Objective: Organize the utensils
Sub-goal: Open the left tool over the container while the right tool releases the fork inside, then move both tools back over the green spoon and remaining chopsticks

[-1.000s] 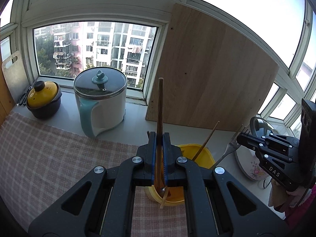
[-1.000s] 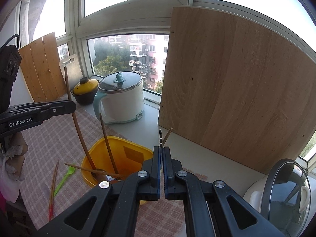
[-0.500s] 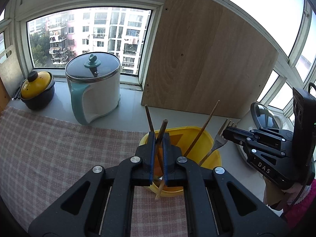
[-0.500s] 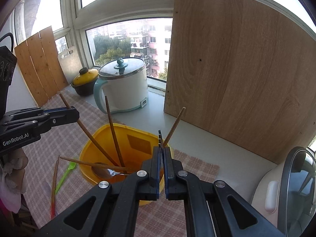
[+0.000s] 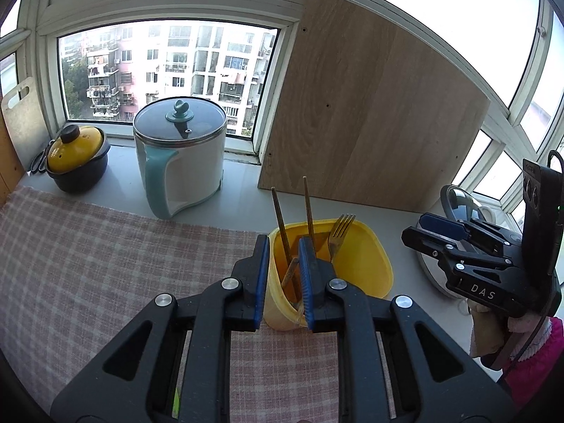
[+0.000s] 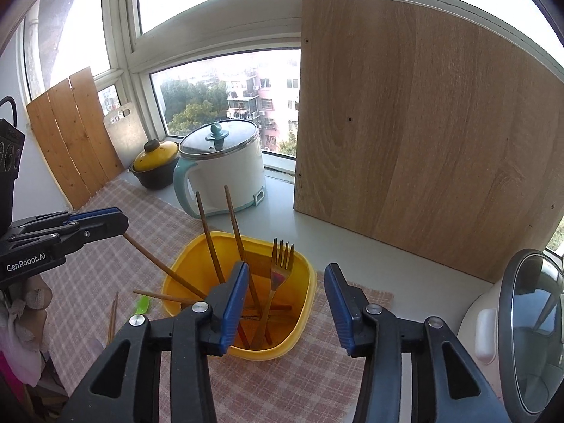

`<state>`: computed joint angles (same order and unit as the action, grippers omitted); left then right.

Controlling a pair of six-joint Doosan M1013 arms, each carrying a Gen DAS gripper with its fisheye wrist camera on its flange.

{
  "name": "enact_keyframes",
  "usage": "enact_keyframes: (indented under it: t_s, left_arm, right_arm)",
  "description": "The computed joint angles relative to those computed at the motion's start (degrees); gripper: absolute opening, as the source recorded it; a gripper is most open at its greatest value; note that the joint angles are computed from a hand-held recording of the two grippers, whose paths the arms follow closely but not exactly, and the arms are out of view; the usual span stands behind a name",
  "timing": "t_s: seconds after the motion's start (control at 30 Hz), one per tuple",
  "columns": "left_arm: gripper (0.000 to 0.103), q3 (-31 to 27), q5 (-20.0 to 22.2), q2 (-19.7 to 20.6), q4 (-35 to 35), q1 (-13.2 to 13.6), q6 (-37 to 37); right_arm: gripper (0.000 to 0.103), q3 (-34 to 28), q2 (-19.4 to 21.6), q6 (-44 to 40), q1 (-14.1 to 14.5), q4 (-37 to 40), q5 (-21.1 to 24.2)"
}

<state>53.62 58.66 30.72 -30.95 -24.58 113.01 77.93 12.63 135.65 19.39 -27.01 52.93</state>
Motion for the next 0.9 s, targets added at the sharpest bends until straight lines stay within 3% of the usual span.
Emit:
enact_keyframes:
  t_s: [0.27, 0.37, 0.57, 0.9]
  left_arm:
    - [0.015, 2.6, 0.1, -1.7, -0.7, 2.2, 1.2]
    - [0.03, 3.7, 0.1, -2.3, -0.4, 3.2, 1.4]
    - [0.031, 6.7, -0.2, -3.7, 1.2, 5.4, 1.7]
    - [0.031, 11.8, 0.9, -5.4, 4.9, 9.3, 0.7]
  right_arm:
    - [0.076, 0.3, -0.3, 1.8, 1.9, -1.1, -1.2]
    - [0.085, 0.2, -0.2, 2.1, 2.8, -1.2, -1.6]
    - [0.092, 0.2, 0.2, 1.6, 4.6, -0.7, -2.4]
    - [0.092, -0.7, 2.4, -2.8, 8.1, 0.7, -2.8]
